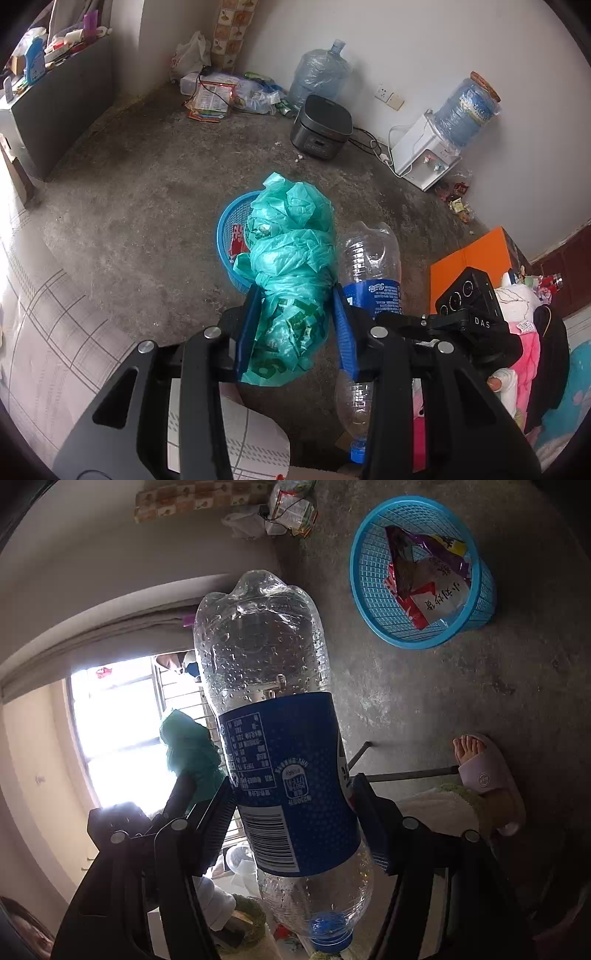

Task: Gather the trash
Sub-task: 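Carry the green bag and Pepsi bottle to the blue wastebasket and open both grippers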

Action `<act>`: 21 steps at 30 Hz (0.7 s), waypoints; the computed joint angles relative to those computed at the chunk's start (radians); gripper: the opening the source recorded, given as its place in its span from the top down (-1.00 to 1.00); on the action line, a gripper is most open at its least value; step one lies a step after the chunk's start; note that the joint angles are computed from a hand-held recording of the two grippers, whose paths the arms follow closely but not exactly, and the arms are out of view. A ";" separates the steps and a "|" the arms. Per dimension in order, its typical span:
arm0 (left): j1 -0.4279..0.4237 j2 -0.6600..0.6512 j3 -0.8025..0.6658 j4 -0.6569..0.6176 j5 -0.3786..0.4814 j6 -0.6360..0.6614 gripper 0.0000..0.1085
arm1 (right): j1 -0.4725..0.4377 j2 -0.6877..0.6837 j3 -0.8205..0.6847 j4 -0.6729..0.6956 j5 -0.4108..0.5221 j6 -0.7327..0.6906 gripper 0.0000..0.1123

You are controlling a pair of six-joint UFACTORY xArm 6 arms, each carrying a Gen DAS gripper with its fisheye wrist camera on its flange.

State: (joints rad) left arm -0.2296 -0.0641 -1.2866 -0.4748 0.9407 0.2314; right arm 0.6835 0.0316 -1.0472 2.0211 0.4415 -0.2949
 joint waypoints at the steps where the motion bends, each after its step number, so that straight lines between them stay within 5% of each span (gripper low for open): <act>1: -0.008 0.051 -0.044 0.011 0.017 -0.007 0.34 | -0.013 0.023 0.005 0.098 0.040 -0.023 -0.11; 7: -0.057 0.436 -0.431 0.085 0.155 -0.037 0.28 | -0.070 0.255 -0.073 0.613 0.166 -0.038 -0.13; 9: -0.067 0.601 -0.635 0.103 0.247 -0.059 -0.15 | -0.079 0.341 -0.116 0.776 0.167 -0.040 -0.14; 12: -0.079 0.768 -0.838 0.122 0.272 -0.127 -0.17 | -0.093 0.457 -0.211 0.830 0.116 -0.037 -0.21; 17: -0.066 0.761 -0.831 0.057 0.214 -0.143 -0.20 | -0.085 0.515 -0.226 1.075 0.140 -0.131 -0.25; 21: -0.057 0.656 -0.703 0.052 0.121 -0.096 -0.26 | -0.091 0.486 -0.192 1.111 0.179 -0.209 -0.27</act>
State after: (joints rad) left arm -0.2866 0.5914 -1.9900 -0.4231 1.0619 0.1354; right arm 0.5930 0.5173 -1.2395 3.1318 0.6204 -0.5040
